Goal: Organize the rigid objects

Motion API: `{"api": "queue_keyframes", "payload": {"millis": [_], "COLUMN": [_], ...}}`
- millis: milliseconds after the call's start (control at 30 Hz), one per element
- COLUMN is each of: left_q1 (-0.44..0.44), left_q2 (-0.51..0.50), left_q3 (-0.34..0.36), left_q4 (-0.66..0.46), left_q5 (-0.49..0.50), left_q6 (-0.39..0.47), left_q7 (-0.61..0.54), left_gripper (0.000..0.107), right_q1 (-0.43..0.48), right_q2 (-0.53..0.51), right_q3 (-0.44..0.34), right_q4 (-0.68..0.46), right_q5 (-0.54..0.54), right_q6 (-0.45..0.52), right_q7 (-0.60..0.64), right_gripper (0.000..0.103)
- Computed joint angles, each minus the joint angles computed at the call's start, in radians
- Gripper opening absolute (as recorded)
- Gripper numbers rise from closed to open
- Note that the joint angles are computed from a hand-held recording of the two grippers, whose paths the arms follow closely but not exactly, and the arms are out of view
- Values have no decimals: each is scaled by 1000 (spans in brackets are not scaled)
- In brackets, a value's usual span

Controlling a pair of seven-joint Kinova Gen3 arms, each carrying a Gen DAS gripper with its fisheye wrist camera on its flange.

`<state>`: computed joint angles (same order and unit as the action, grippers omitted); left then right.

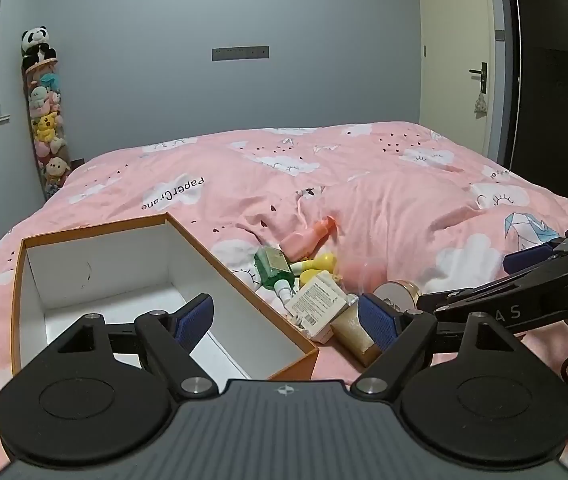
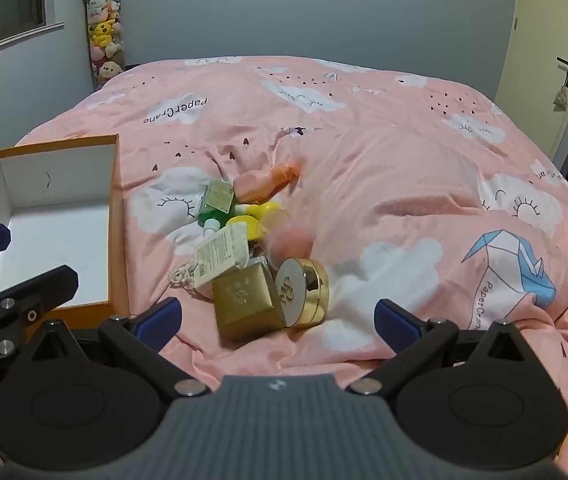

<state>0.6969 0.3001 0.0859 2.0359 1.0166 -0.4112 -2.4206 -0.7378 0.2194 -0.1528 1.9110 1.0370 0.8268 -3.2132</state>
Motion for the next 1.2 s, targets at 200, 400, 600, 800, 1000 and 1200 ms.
{"api": "queue_keyframes", "payload": {"millis": [200,400,600,800,1000,1200], "left_q1": [-1,1,2,6,2,-11], "left_q2": [3,5,8,7,4,3], "left_q3": [0,-2,-2,-8,-5,12], "left_q4": [-2,-4,-6,-14,-25,-28], "left_q5": [10,19,26,66,126,146], "left_q6": [3,7,7,20,30,30], "left_q7": [-8,-18,-25,-64,-127,-150], "left_gripper": [96,96,96,96,96,96], "right_q1": [4,6,6,7,8,8], "right_q2": [-3,-2,-3,-3,-2,-3], "right_q3": [0,0,0,1,3,3], "right_q4": [2,3,1,1,1,3], "right_q5": [-2,-8,-12,-14,-16,-16], "right_q6": [-5,-5,-5,-6,-9,-9], "right_q7": [1,2,5,5,3,2], "right_gripper": [101,101,101,101,101,101]}}
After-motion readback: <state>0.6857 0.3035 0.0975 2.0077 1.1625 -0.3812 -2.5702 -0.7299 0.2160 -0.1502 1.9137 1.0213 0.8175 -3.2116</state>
